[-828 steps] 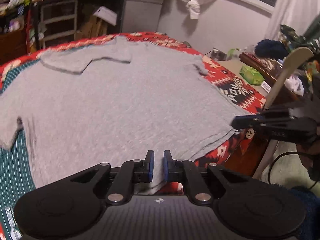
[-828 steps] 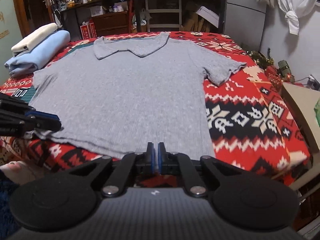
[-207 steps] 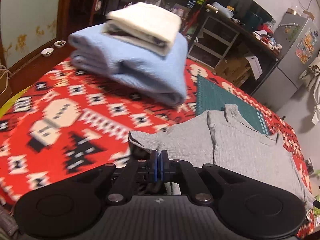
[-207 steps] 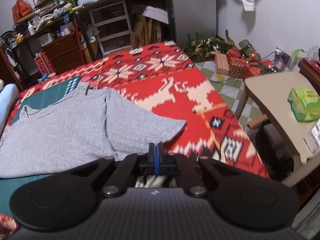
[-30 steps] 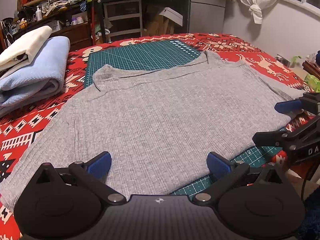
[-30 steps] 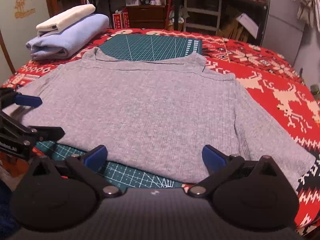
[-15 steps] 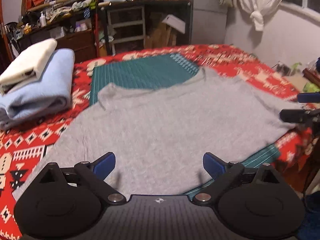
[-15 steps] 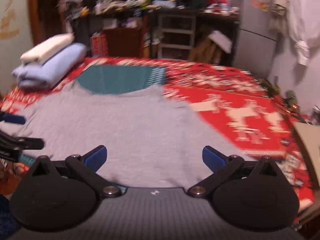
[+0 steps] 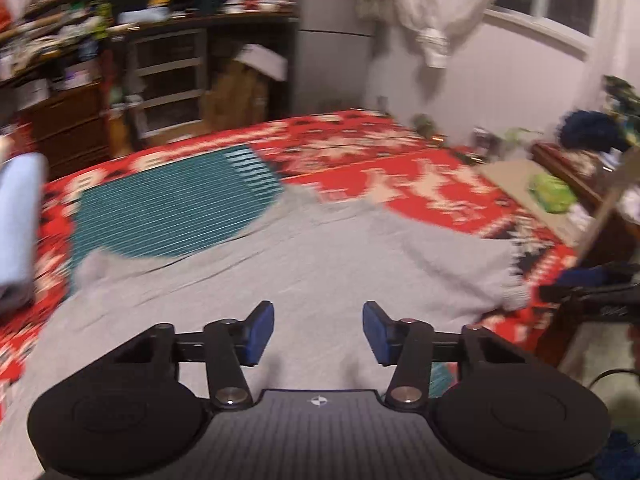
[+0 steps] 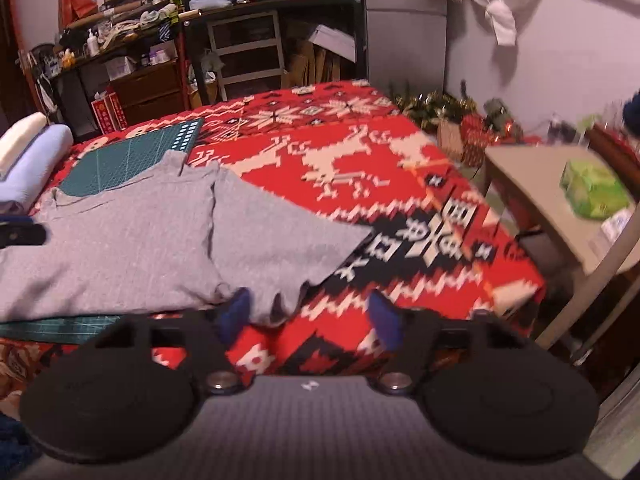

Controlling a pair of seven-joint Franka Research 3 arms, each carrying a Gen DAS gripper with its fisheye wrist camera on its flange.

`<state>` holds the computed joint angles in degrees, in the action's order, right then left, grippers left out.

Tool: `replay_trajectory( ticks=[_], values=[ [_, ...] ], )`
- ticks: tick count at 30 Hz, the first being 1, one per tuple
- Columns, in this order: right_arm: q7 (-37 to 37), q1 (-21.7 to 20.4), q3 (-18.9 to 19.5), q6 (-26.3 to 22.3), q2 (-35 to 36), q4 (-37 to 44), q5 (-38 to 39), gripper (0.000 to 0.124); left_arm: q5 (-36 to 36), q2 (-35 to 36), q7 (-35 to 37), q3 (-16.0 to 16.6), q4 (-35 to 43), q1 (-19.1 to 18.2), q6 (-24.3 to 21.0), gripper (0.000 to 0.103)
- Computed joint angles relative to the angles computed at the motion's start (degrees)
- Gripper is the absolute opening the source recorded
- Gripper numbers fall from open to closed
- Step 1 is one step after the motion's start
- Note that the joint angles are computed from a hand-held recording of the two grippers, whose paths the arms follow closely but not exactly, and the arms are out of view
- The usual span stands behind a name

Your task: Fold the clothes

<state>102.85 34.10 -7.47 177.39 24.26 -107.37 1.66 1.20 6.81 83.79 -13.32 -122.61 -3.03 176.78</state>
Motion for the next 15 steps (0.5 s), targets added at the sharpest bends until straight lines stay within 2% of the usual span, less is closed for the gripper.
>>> replay_trajectory(
  ticks=[2, 4, 6, 8, 12, 15],
  values=[
    [-2.6, -5.4, 6.2, 0.2, 0.3, 0.2, 3.7, 0.036, -5.1, 3.2, 7.3, -4.8, 4.2, 2.3, -1.9, 0.034],
    [-5.2, -10.0, 11.3, 0.3, 1.4, 1.4, 7.5, 0.031, -9.8, 6.3, 13.8, -9.4, 8.1, 4.6, -3.6, 0.029],
    [-6.6, -12.4, 13.8, -0.3, 3.0, 3.4, 10.7, 0.027, -13.5, 9.7, 18.4, -12.9, 12.3, 5.7, -5.6, 0.024],
    [-6.0, -11.7, 12.5, -1.7, 4.3, 5.3, 12.2, 0.026, -15.6, 12.7, 21.2, -14.9, 16.0, 5.7, -7.7, 0.016],
    [-4.3, -8.7, 7.8, -1.8, 6.9, 8.6, 11.3, 0.029, -15.1, 17.1, 22.9, -14.4, 21.0, 2.6, -10.7, 0.016],
    [-4.2, -7.9, 6.0, -1.7, 9.0, 11.2, 10.1, 0.030, -15.5, 19.8, 23.1, -14.2, 24.1, 1.6, -13.8, 0.015]
  ],
)
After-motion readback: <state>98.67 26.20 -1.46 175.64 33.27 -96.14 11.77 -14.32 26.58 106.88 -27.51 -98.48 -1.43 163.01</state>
